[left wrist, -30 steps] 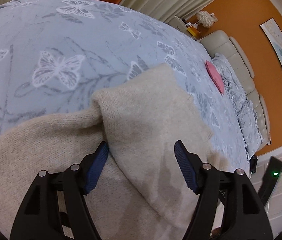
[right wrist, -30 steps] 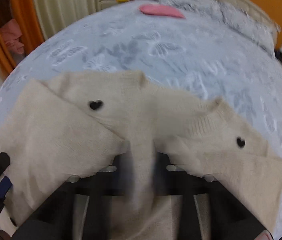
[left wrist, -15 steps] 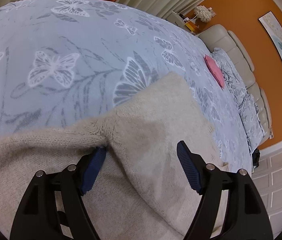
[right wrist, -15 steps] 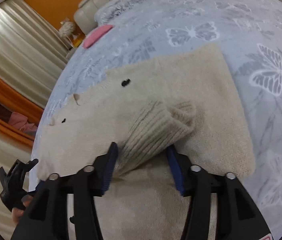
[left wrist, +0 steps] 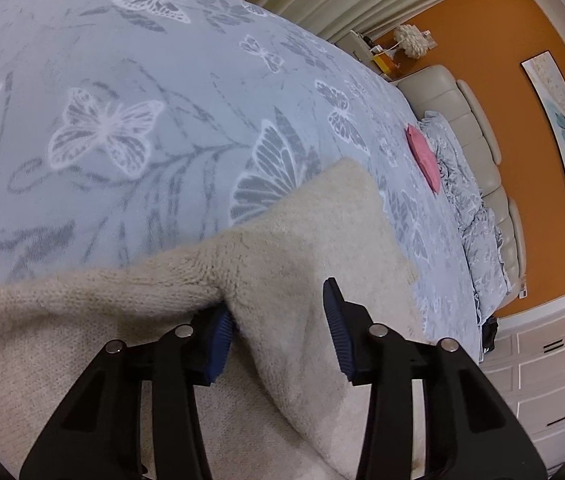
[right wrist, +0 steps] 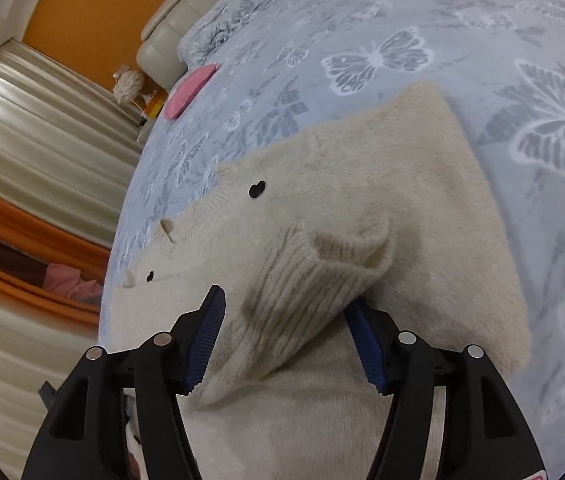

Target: Fold small clothes

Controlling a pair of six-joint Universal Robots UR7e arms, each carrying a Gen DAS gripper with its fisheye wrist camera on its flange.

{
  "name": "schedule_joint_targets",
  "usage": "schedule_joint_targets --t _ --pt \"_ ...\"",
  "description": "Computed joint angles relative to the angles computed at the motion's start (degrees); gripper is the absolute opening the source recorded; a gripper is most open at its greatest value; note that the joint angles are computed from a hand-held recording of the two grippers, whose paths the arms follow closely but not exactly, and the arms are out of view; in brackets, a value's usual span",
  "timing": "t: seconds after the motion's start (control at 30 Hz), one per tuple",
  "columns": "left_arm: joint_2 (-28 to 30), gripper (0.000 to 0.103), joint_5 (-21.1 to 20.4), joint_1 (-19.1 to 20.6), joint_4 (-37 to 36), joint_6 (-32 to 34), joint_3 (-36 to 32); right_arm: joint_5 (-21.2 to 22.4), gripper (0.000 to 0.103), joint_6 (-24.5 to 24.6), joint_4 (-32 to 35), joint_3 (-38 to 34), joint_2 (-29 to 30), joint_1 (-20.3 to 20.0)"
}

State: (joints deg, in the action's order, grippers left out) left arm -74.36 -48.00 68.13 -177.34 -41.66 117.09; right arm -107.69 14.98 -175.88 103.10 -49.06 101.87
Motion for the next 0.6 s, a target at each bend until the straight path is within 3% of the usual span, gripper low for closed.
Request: schedule_joint_targets --t 0.03,0.07,0.1,0.17,0.2,0.3,0.33,0.4,0.47,0.53,0.6 --pt "0.05 0.033 0.24 -0.06 0.06 0.39 -0.06 -0.51 0.051 -1.53 -0.21 -0.11 0.41 0.25" --pt "0.13 0.027 0.38 -0.1 -0.02 0.97 -0.14 -2.04 0.013 -3.58 0.4 -0.94 1.28 0.65" --pt "0.24 0.013 0.18 -0.05 -0.7 2.35 -0.26 -3.87 0.013 -4.66 2.97 -2.29 2.1 1.01" --pt "0.07 0.008 0.14 -0.37 -3.73 4.56 0.11 -2.16 0.012 -4.39 2.75 -3.0 2.38 0.99" --pt "-0.04 0.008 0.18 -0.63 -5.85 5.81 0.43 0.11 0.012 -5.61 0.0 -2.44 1.8 1.07" --pt "0.2 0.008 1.11 -1.95 -10.79 10.95 0.57 12.87 0.012 -12.66 -15.0 1.38 -1.38 1.51" --pt "0.52 0.008 1.98 -2.11 -10.03 10.85 0.34 13.79 0.012 -14.27 -16.85 1.98 -1.78 1.43" --pt "0.89 0.009 1.22 -1.08 -5.27 7.48 -0.21 10.52 0.012 -15.64 -14.17 1.96 -2.28 0.8" --pt "1.2 0.009 0.43 -0.06 -1.04 3.5 -0.75 3.67 0.012 -12.48 -4.75 0.25 -0.59 -1.97" --pt "1.58 0.009 0.53 0.46 1.93 1.66 -1.17 4.69 0.011 -9.47 -2.97 1.58 -0.34 -4.51" --pt "1.72 0.009 1.65 0.15 2.33 2.84 -1.56 6.85 0.011 -11.36 -6.56 3.09 -1.78 -3.57"
